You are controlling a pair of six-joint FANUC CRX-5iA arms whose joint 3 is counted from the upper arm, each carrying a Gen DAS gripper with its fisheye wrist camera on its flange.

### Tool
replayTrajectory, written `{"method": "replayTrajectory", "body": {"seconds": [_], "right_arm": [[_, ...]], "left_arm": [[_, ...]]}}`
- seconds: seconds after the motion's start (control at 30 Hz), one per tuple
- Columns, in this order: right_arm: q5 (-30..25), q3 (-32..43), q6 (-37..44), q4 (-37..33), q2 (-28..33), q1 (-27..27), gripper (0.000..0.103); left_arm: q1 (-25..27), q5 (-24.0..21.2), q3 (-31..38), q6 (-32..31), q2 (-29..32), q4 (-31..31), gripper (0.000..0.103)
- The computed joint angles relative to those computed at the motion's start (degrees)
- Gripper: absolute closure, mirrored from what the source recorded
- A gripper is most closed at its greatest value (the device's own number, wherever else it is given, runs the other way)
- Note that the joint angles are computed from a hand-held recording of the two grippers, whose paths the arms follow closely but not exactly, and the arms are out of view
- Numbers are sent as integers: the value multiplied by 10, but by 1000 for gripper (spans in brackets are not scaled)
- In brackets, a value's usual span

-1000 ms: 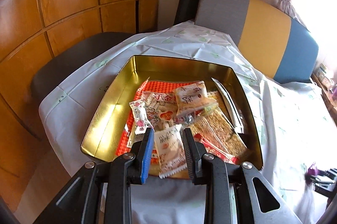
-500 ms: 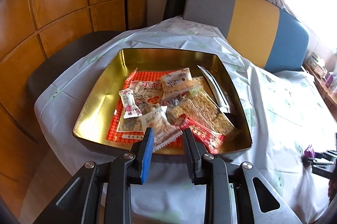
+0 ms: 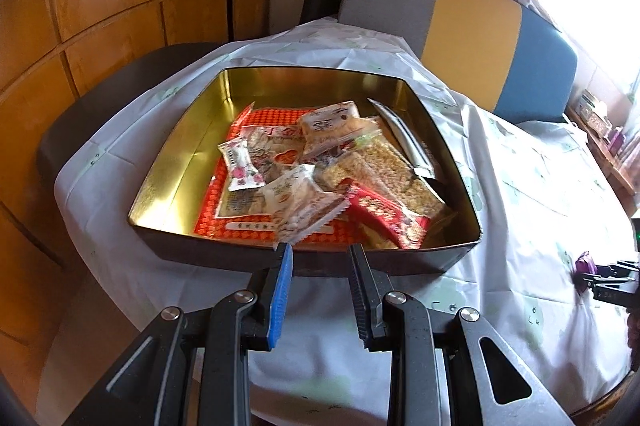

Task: Organize snacks
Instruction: 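Carry the purple candy into the tin and open the right tool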

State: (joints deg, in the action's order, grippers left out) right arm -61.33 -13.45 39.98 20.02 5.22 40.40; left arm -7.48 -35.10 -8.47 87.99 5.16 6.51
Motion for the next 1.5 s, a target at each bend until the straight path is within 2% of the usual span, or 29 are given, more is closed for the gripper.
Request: {"method": "replayTrajectory", "body": {"seconds": [0.13, 0.23, 0.37, 0.6, 0.73, 0.9, 1.03, 1.1, 1.23, 1.33, 1.5], "right_arm": [[-32, 38, -1, 0, 20, 0, 63], [-9, 60, -4, 5, 21, 6, 63], [28, 117, 37, -13, 44, 15, 63], [57, 301, 164, -124, 147, 12, 63], [54, 416, 190, -154, 222, 12, 63], [29, 562, 175, -155, 330, 8, 62], [-61, 712, 185, -171, 434, 5, 59], [-79, 747, 184, -166, 459, 5, 57], [-52, 705, 171, -175, 435, 1, 53], [-17, 646, 165, -180, 398, -2, 49], [42, 562, 156, -175, 347, 2, 49]], "left_arm": [[11, 6, -8, -2, -1, 16, 74], [16, 7, -9, -2, 1, 20, 74], [20, 10, -13, 0, 1, 23, 74], [23, 13, -18, -4, 0, 34, 74], [25, 12, -15, -1, 3, 36, 74], [29, 9, -16, 0, 6, 45, 74], [31, 9, -17, 2, 7, 46, 74], [30, 9, -15, 7, 7, 40, 74], [28, 7, -11, 15, 8, 32, 74], [26, 7, -12, 21, 7, 27, 74], [23, 4, -7, 36, 8, 12, 74]]}}
